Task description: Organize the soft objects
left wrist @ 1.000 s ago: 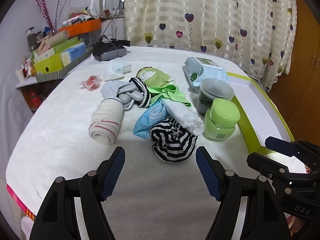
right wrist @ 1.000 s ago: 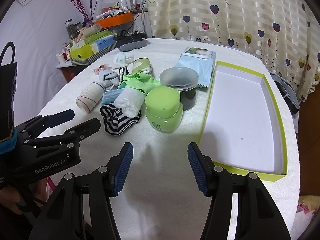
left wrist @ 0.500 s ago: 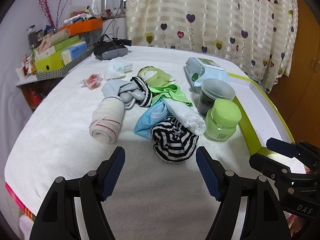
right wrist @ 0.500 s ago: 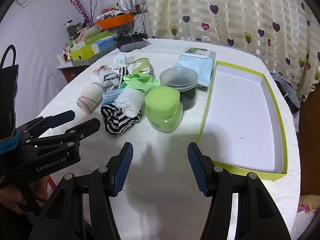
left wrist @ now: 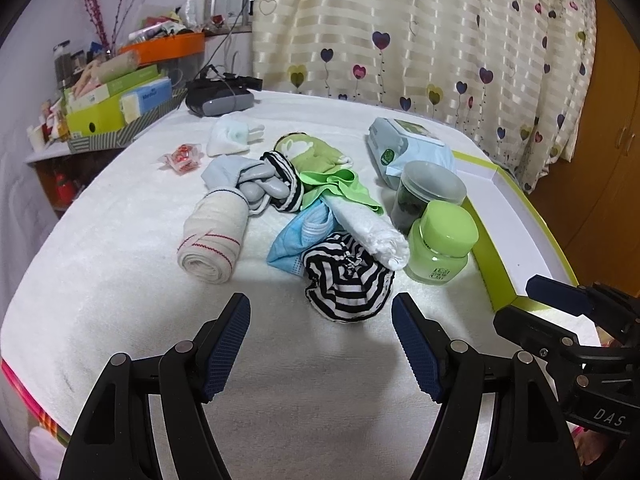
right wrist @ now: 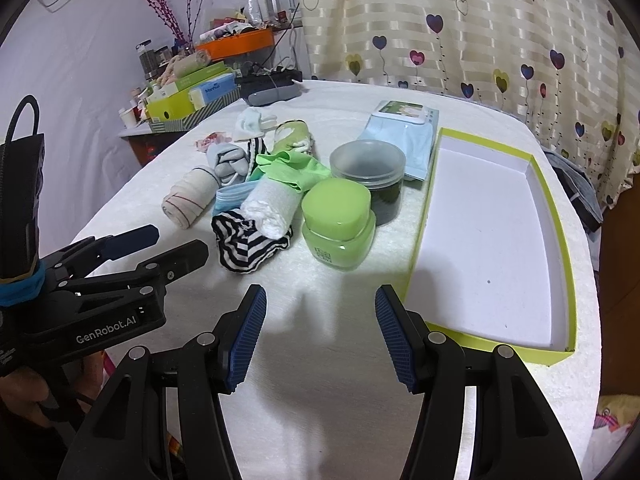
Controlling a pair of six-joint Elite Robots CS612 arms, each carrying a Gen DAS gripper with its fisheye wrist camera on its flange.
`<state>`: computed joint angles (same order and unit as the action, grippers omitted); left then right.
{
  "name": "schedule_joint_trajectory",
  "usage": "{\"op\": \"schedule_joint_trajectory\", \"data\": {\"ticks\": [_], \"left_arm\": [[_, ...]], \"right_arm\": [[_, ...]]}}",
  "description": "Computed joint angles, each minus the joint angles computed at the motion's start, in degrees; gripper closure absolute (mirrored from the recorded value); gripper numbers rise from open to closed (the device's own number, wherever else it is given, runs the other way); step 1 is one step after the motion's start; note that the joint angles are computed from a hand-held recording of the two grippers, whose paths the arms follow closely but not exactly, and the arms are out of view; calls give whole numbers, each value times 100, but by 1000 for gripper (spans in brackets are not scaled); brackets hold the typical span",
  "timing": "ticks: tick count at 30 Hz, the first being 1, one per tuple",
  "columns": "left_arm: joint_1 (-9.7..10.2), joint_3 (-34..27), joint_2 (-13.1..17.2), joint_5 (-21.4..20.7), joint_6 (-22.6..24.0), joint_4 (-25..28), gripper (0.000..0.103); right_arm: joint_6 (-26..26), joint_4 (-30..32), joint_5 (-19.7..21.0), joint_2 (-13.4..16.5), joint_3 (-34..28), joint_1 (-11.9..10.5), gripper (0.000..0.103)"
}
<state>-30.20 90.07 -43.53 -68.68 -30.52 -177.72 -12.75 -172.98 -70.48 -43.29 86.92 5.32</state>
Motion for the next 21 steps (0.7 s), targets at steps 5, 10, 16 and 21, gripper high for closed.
{"op": "schedule_joint_trajectory", "data": {"ticks": [5, 10, 16, 21], "left_arm": [[20, 52, 2, -29, 15, -162, 29], [44, 119, -6, -10, 40, -324, 29], [108, 222, -20, 49, -69, -517, 29], [203, 304, -32, 67, -219, -674, 29]], "right_arm": [[-26, -14, 58, -7, 1, 15, 45], [-29, 14, 114, 6, -34, 35, 45], [-150, 78, 214, 40, -122, 90, 45], [-275, 102, 410, 106, -226, 140, 45]]}}
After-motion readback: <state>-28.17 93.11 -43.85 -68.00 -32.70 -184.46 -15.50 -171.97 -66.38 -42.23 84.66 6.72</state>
